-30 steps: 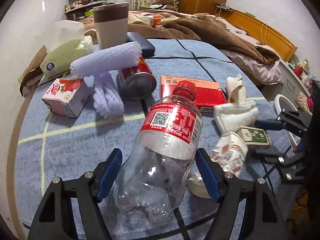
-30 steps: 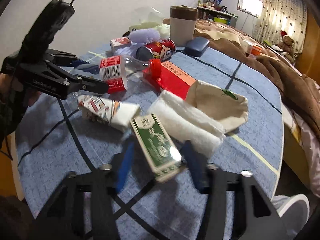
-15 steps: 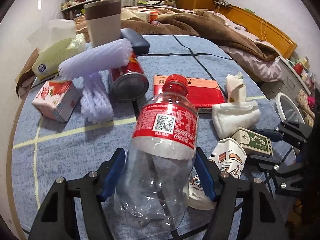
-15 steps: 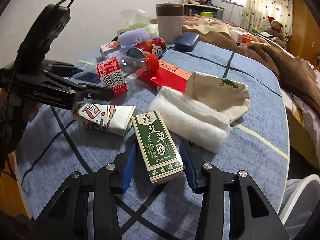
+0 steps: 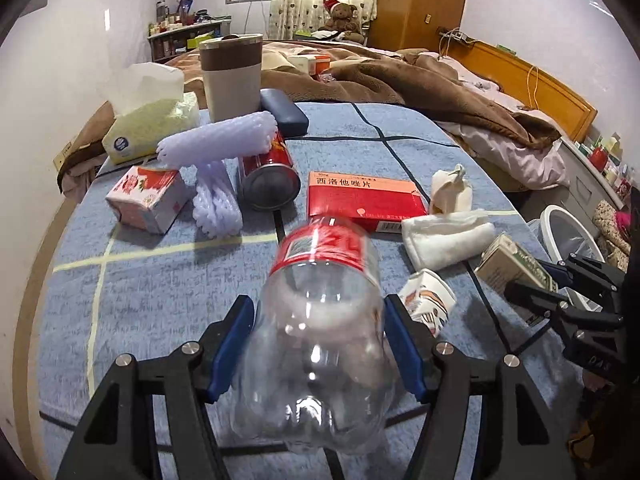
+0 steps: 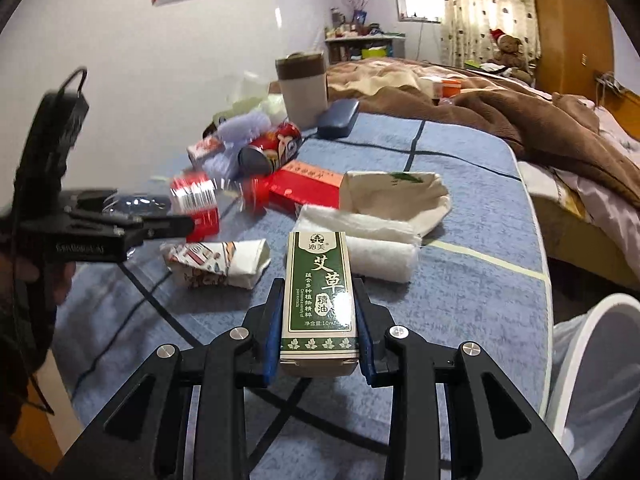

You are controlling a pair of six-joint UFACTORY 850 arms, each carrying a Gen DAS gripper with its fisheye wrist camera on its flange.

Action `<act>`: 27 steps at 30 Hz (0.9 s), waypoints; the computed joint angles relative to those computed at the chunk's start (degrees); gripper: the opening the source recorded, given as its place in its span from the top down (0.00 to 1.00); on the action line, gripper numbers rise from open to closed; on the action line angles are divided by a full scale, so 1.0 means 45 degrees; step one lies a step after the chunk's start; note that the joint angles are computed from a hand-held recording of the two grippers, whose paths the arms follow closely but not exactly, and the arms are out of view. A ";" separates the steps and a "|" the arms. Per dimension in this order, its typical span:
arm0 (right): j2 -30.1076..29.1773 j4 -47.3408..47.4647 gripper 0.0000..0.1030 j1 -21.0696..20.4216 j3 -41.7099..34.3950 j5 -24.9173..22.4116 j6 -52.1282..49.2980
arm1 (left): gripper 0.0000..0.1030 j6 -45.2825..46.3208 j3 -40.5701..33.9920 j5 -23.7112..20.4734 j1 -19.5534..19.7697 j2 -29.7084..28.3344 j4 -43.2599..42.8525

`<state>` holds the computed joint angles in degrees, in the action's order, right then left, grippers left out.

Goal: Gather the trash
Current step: 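Close the right tool on the green herbal oil box and lift it, then carry the bottle and green box over the white bin and open both tools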

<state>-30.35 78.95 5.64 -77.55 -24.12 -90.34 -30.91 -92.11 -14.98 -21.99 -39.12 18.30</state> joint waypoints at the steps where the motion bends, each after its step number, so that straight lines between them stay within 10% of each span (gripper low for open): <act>1: 0.0069 0.0227 0.69 -0.0012 0.0095 -0.0016 -0.0135 | 0.34 -0.0172 0.0083 -0.0008 -0.0034 0.0046 0.0113; 27: 0.0747 0.2188 0.69 -0.0212 0.1118 -0.0085 -0.1858 | 0.37 -0.0835 -0.0475 -0.1390 -0.0193 -0.0531 0.0122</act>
